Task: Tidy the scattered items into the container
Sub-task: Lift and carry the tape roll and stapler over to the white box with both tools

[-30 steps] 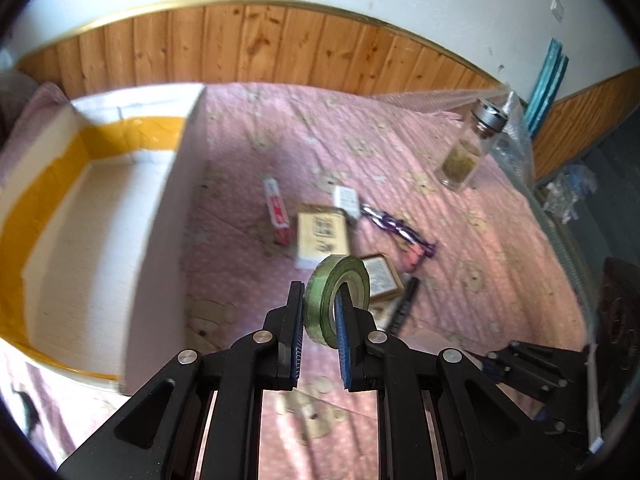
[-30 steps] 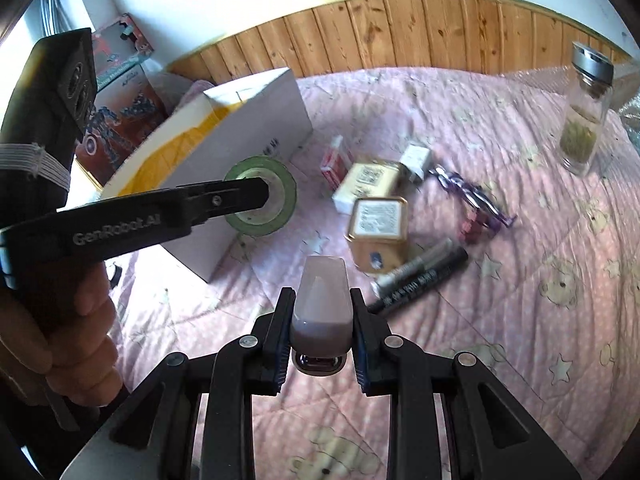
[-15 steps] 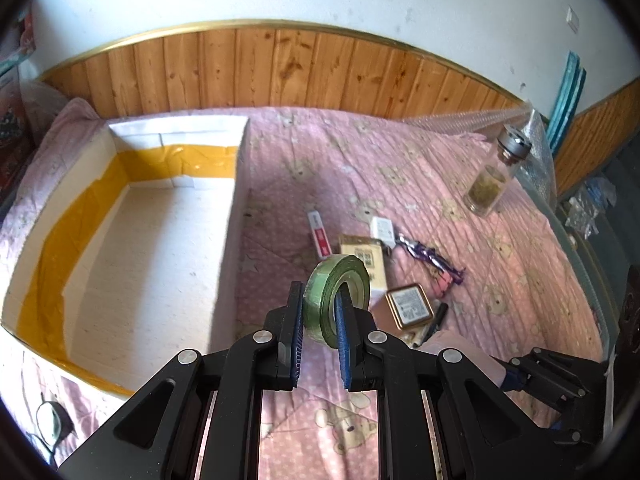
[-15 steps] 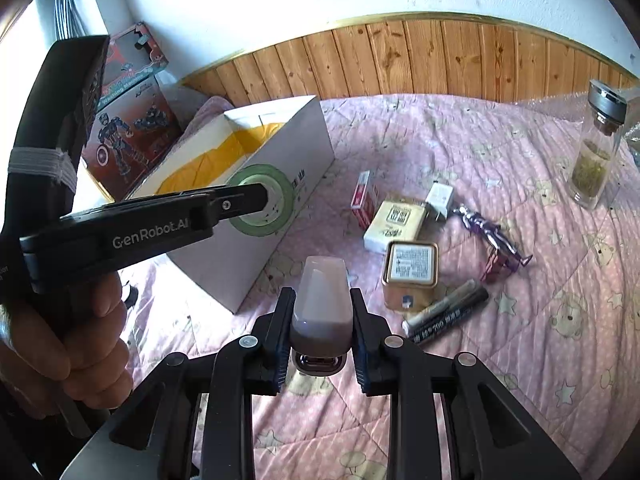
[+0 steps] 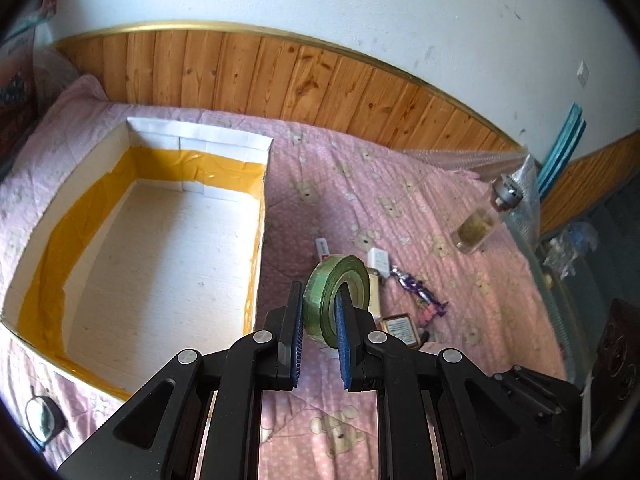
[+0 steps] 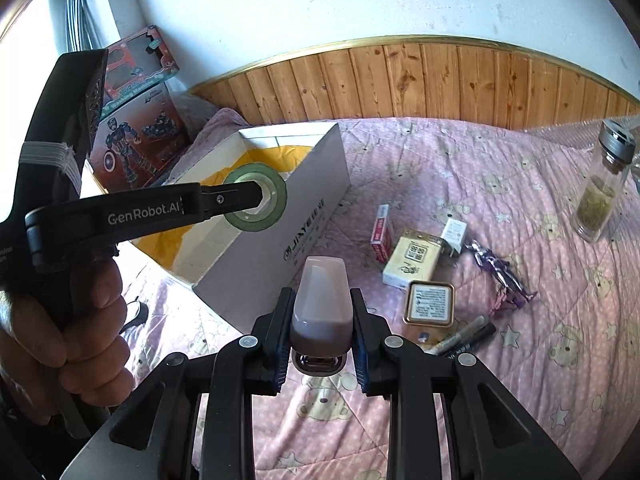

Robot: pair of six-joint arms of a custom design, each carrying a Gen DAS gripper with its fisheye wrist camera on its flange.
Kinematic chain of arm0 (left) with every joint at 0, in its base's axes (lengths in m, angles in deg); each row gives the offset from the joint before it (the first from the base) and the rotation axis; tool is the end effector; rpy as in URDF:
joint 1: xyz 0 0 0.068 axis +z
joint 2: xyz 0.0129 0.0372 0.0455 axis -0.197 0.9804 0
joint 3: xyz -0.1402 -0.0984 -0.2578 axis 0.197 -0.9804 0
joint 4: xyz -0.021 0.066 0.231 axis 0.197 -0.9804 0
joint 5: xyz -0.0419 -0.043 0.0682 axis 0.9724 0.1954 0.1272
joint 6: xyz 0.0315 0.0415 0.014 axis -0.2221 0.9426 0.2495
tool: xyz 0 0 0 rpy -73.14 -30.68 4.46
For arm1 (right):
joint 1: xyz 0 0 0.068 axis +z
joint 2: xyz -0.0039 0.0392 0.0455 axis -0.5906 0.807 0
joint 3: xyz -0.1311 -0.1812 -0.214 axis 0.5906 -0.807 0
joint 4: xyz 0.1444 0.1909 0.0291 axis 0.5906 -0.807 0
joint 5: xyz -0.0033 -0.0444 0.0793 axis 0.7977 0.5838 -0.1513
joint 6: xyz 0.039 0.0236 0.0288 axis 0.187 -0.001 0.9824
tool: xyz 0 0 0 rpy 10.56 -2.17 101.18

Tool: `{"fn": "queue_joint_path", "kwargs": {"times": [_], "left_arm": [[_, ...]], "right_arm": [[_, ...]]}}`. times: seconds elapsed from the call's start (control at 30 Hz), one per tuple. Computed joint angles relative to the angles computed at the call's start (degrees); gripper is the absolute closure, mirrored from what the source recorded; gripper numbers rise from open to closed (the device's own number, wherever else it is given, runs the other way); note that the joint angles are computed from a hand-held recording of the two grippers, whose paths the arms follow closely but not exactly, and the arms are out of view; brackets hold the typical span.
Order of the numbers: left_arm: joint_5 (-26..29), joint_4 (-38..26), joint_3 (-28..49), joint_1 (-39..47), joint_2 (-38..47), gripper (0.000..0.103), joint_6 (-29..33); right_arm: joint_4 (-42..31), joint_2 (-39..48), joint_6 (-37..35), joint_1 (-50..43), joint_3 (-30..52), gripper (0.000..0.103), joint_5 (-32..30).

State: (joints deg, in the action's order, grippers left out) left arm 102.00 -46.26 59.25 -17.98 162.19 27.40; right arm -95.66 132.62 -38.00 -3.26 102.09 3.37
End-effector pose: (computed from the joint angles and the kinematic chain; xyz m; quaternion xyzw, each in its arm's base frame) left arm 0.3782 -0.0599 0.2793 0.1531 0.9102 -0.2266 0.3110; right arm 0.2518 0.1560 0.2466 -0.0097 0.9207 0.1250 0.3696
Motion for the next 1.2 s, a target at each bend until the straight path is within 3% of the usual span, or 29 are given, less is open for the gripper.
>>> {"fn": "queue_joint_path", "kwargs": {"times": [0.5,1.2], "left_arm": [[3.4,-2.7,4.3,5.0,1.6,0.088,-0.5],[3.3,-3.5,9.7,9.4,6.4,0.088,-0.6]], "right_arm": [[-5.1,6.3,-2.3,2.9,11.2,0.076,1.2],[-12.8,16.3,-6.3,4.0,28.5,0.076,1.7]]}}
